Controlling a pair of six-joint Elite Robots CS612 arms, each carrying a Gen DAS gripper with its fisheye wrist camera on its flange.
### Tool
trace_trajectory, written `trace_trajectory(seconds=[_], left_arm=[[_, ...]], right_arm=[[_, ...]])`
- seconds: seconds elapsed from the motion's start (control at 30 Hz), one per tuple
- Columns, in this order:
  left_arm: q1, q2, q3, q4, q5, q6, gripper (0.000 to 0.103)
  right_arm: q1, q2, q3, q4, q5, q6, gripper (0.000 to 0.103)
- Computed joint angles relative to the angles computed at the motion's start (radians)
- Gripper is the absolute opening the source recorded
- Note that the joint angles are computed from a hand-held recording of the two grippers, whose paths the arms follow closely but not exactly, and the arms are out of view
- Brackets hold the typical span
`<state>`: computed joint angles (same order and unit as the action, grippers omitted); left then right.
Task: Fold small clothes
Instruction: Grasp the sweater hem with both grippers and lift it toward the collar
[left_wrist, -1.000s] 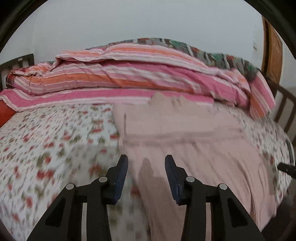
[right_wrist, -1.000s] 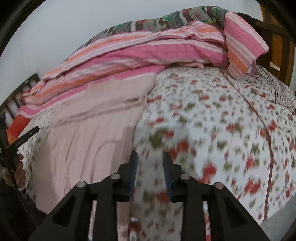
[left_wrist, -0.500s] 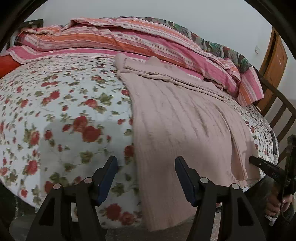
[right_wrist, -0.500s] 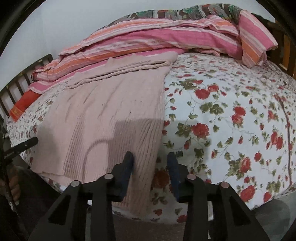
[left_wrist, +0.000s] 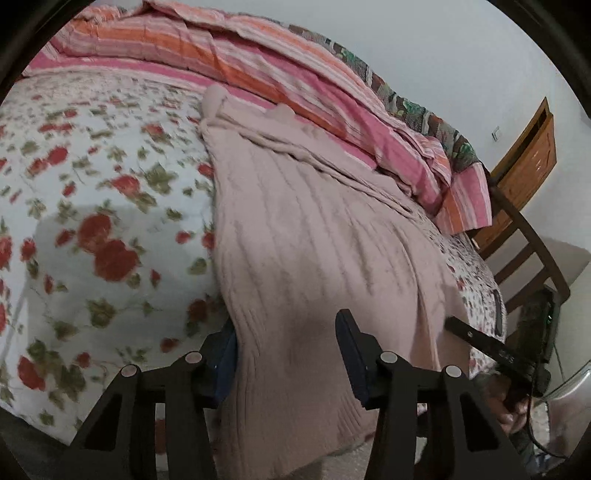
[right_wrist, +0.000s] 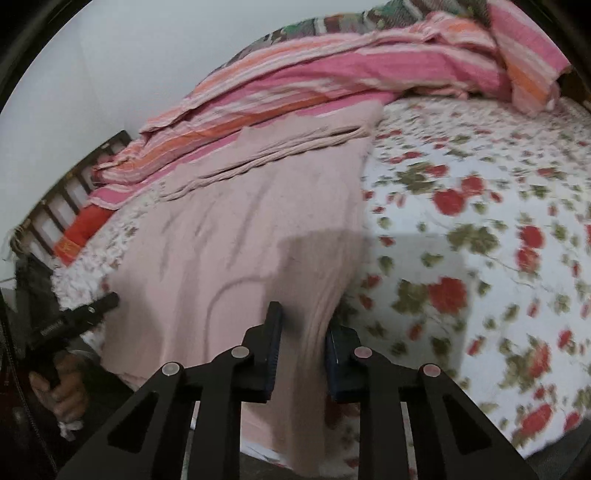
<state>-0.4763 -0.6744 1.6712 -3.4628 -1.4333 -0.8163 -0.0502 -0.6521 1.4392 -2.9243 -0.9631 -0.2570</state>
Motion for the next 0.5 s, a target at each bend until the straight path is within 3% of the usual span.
trace_trajectory(seconds=[0.13,0.27,0.37,0.43,0.5], left_arm=[[-0.009,-0.005,0.013,0.014,-0.037,0.016,0.046],[-0.029,-0.018,0.038,0.028,-0.011,0.03,0.041],[-0.036,-0.024,0.051,0.012,-0.008,0.018,0.028],[-0.042,-0.03,0.055,0.019,0.015,0.018,0.007],[-0.044,-0.034,0.06,0.0,0.026,0.021,0.006]], right_arm=[[0.001,-0.01,0.017,0.011,-0.008,-0.021,0.022],[-0.006,-0.027,0.052,0.057,-0.013,-0.061,0.02],[-0.012,-0.036,0.078,0.055,-0.006,-0.067,0.017],[-0.013,-0.042,0.083,0.067,0.006,-0.081,0.008],[-0.013,-0.046,0.089,0.058,0.015,-0.095,0.006]])
